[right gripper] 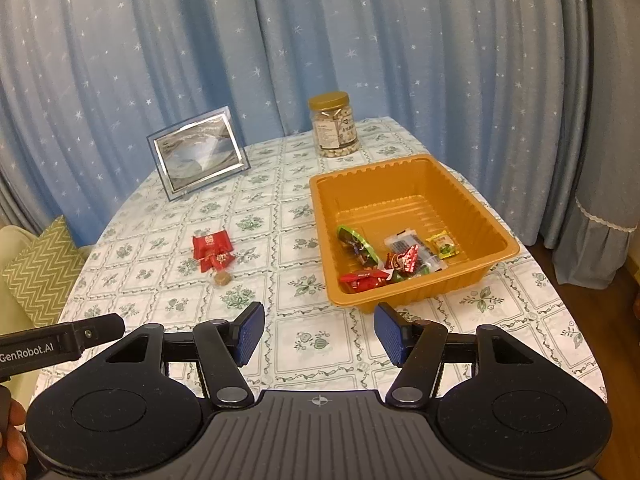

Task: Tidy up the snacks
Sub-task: 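Withdraw both tools from the tray toward the red candy pile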

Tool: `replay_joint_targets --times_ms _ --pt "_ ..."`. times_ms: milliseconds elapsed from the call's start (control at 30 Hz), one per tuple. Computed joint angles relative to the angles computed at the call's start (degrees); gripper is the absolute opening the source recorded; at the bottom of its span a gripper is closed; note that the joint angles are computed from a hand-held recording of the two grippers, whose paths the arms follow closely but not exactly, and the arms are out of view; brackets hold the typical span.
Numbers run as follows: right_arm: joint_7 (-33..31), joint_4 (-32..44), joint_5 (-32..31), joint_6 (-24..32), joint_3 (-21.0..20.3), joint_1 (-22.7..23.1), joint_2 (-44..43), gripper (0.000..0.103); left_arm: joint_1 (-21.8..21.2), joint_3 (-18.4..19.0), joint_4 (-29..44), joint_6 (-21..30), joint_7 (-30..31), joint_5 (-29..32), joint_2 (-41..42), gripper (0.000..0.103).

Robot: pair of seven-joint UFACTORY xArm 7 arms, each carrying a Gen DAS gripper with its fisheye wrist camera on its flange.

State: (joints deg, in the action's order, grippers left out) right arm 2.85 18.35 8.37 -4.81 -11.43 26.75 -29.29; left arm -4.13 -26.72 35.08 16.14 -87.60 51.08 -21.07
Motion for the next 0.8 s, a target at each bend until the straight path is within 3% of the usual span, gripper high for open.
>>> replay_joint_targets --times_ms 467,667,800 --pt "1.4 2.9 -0.7 -2.4 0.1 3.4 5.2 0.061 4.0 1.2 -1.8 -2.4 0.0 1.6 -1.0 0.079" --pt "2.4 6.7 -2.4 -4.6 -5.3 10.8 10.7 0.061 7.6 1.9 -1.2 -4.4 1.0 4.3 0.5 0.079" --pt "4.9 10.1 -5.6 -6.7 -12.1 18.8 16.0 0.061 10.3 2.3 0.2 -6.0 -0.3 8.4 3.2 0.079"
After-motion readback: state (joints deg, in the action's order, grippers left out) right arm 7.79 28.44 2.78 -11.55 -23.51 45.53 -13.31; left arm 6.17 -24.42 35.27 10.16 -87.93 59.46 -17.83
